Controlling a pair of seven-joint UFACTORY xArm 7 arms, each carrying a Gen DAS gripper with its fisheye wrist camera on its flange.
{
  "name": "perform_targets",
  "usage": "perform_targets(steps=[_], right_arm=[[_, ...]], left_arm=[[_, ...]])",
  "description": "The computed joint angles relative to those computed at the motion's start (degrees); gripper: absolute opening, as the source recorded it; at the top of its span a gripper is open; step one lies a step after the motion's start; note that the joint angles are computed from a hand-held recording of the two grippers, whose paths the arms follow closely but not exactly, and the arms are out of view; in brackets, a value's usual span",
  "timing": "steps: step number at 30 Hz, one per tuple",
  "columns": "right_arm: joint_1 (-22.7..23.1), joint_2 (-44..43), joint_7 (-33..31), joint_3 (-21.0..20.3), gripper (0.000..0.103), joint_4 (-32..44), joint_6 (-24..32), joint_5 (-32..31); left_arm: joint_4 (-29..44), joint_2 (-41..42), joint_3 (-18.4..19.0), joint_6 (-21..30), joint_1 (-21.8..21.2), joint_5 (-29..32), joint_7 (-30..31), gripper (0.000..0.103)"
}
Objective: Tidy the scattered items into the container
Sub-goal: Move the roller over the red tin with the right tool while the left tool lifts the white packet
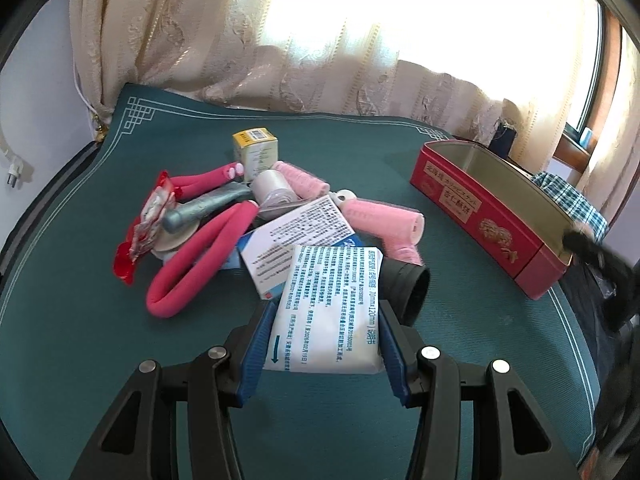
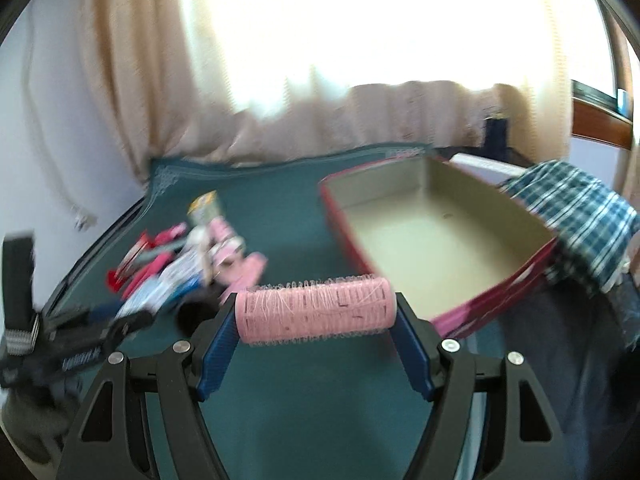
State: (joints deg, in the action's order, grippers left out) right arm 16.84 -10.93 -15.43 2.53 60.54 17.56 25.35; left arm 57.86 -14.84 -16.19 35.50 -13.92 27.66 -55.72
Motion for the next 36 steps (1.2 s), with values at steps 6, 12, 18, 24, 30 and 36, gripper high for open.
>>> perform_targets(steps=[6, 12, 18, 24, 30, 36], right_arm=[[-5.3, 9.4, 8.9, 1.4, 0.075, 10.8, 4.5, -10.3], [-7.2, 15.5, 6.8, 2.2, 0.075, 17.6, 10.6, -4.5], [-6.6, 17.0, 18.3, 1.4, 0.075, 19.0, 8.7, -19.7], [-7.2, 19.9, 18.7, 1.8, 0.075, 23.0, 15.2, -24.3], [-7.8, 18.3, 14.9, 2.8, 0.076, 21.5, 16.6, -19.6], [-7.1, 17.6, 13.8, 3.5, 0.076, 21.6, 18.1, -16.2]], left_arm=[[0.8, 1.1, 0.0, 0.0, -0.7, -0.3, 0.5, 0.053], [1.1, 1.0, 0.2, -0.2, -1.0, -0.1, 0.6, 0.053], [0.6, 0.9, 0.4, -0.8, -1.0, -0.7, 1.0, 0.053], [-0.3, 0.1, 0.4, -1.3, -0.8, -1.3, 0.9, 0.053], [-0.7, -0.1, 0.3, -1.5, -0.5, -2.0, 0.8, 0.053], [-1.3, -0.7, 0.0, -1.9, -0.4, -2.4, 0.3, 0.053]])
